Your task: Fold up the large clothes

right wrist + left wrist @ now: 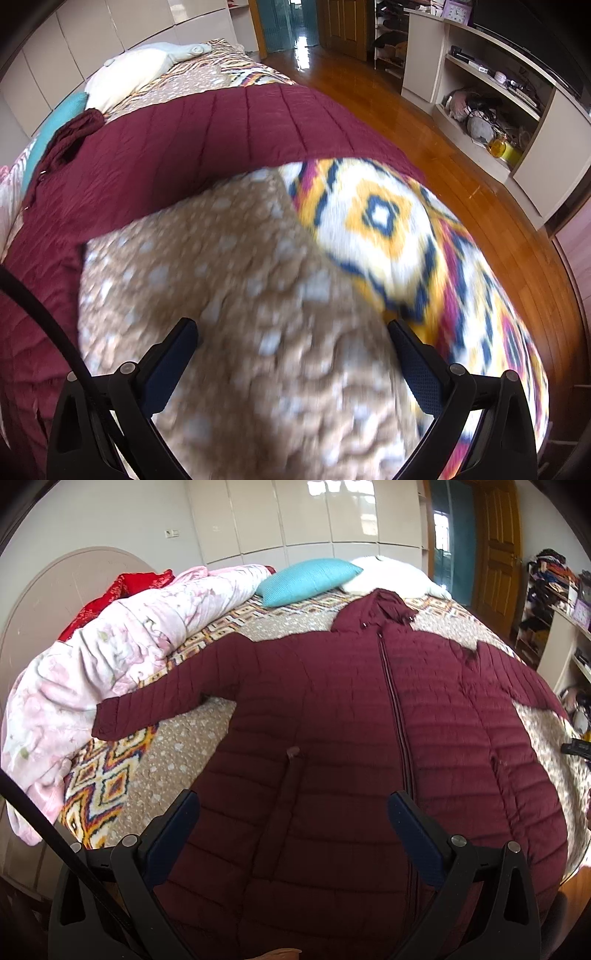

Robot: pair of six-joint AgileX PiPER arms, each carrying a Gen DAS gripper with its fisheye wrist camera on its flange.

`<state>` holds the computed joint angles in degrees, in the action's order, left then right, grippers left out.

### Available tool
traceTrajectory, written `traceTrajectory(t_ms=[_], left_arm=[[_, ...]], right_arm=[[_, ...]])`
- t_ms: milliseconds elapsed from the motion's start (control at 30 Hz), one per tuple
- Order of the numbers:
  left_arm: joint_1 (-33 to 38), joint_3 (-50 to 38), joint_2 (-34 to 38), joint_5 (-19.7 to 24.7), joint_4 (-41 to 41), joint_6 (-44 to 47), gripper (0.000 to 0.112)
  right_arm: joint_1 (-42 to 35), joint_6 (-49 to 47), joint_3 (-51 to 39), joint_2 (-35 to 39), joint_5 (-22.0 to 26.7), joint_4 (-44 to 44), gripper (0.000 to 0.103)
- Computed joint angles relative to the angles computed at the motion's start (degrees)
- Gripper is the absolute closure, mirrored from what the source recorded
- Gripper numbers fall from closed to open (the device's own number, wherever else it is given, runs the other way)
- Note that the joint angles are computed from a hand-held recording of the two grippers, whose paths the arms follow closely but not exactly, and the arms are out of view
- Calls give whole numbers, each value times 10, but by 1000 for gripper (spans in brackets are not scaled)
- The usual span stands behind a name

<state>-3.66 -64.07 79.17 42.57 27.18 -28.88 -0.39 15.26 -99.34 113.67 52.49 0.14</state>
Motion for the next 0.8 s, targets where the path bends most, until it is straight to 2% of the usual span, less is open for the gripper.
traceTrajectory(t_ms=[100,167,200,267,300,367,467,533,633,800], left_arm=[[15,11,-1,-10,-20,22,10],[21,24,-6,-19,-29,28,10],[19,25,-5,-20,-29,24,10],[17,41,-17,-30,-30,24,10],[13,49,-23,-33,-26,21,10],[5,64,-37,-38,-20,18,10],[-4,67,-47,-33,-26,21,10],[-4,81,-69,-31,-34,28,10],[0,98,-103,-22,-50,43,10],[0,92,-129,0,-59,48,10]], right_arm=[[29,46,162,-140,-74,-51,5],[53,69,249,-242,-89,-64,5],[71,91,282,-292,-89,-75,5],[141,190,330,-368,-87,-166,4],[193,248,350,-415,-71,-224,4],[305,344,363,-462,-20,-338,1],[477,493,373,-469,73,-500,0],[546,542,364,-449,105,-526,0],[562,493,318,-411,81,-452,1],[626,508,248,-347,93,-462,1]])
